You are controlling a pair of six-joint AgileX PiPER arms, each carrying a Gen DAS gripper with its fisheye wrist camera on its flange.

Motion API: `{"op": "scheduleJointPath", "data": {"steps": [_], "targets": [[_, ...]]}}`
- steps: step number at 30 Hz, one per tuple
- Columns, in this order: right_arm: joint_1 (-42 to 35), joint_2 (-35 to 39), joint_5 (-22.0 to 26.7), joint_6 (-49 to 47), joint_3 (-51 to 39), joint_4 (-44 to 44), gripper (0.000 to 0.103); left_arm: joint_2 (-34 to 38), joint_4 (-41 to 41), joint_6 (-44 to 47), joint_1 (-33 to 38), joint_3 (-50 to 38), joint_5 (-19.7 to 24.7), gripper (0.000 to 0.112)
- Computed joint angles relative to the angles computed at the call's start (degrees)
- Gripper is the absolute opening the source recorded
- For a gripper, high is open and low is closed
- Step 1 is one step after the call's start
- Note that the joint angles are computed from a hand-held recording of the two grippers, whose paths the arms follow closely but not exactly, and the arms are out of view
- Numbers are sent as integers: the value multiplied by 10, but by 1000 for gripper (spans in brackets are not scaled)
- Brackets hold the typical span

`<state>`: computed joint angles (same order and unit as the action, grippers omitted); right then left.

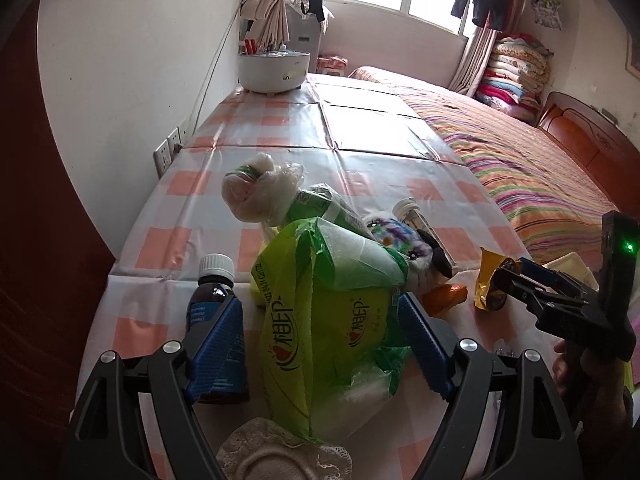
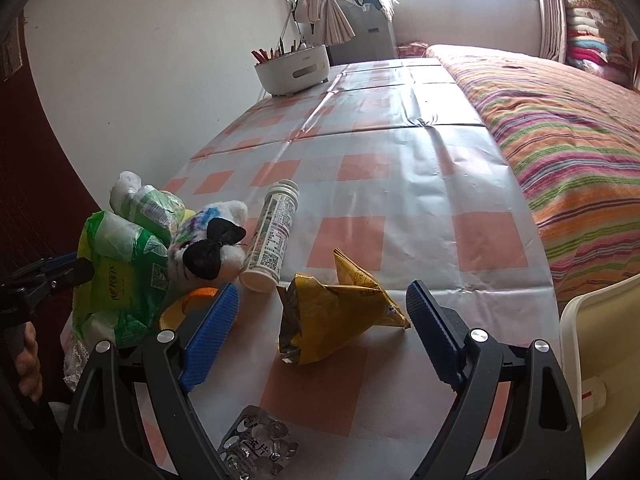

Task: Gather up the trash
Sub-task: 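Grasp the green plastic bag with the left tool while right tool grasps the yellow snack wrapper, then carry the green bag and yellow wrapper over the cream basket with both tools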

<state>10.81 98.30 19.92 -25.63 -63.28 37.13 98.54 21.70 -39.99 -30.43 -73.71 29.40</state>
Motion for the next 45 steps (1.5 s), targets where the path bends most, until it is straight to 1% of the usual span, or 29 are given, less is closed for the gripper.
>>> {"op": "scheduleJointPath", "data": {"steps": [1,2,4,5,6,8,10,13,16,18,26,37,45], "targets": [[-1,4,6,2,-4,-4,73,5,0,-1,0,-2,0,78],[-3,8,12,-4,-7,1,69,9,7,-9,0,-2,-2,78],[-7,16,29,-15,-14,12,51,14,9,-19,4,3,-15,77],[-8,19,32,-13,-16,8,50,16,8,-22,5,5,-18,77],[-7,19,31,-6,-16,0,48,18,14,-30,5,6,-20,75],[-11,17,35,-22,-15,15,44,25,3,-17,7,-3,-14,57],[-14,13,38,-35,-12,29,38,30,8,-24,7,-7,-9,36],[-19,6,39,-54,-5,50,35,30,17,-30,4,-5,-17,24],[-25,-6,33,-84,6,80,35,23,36,-46,0,1,-29,18],[-31,-15,28,-103,15,102,35,19,58,-66,-6,2,-30,17],[-59,-37,22,-153,36,159,35,9,105,-109,-25,1,-39,14],[-98,-64,21,-226,63,231,36,17,125,-132,-49,-29,-30,14],[-138,-88,28,-275,86,275,36,30,104,-111,-64,-59,-23,15]]}}
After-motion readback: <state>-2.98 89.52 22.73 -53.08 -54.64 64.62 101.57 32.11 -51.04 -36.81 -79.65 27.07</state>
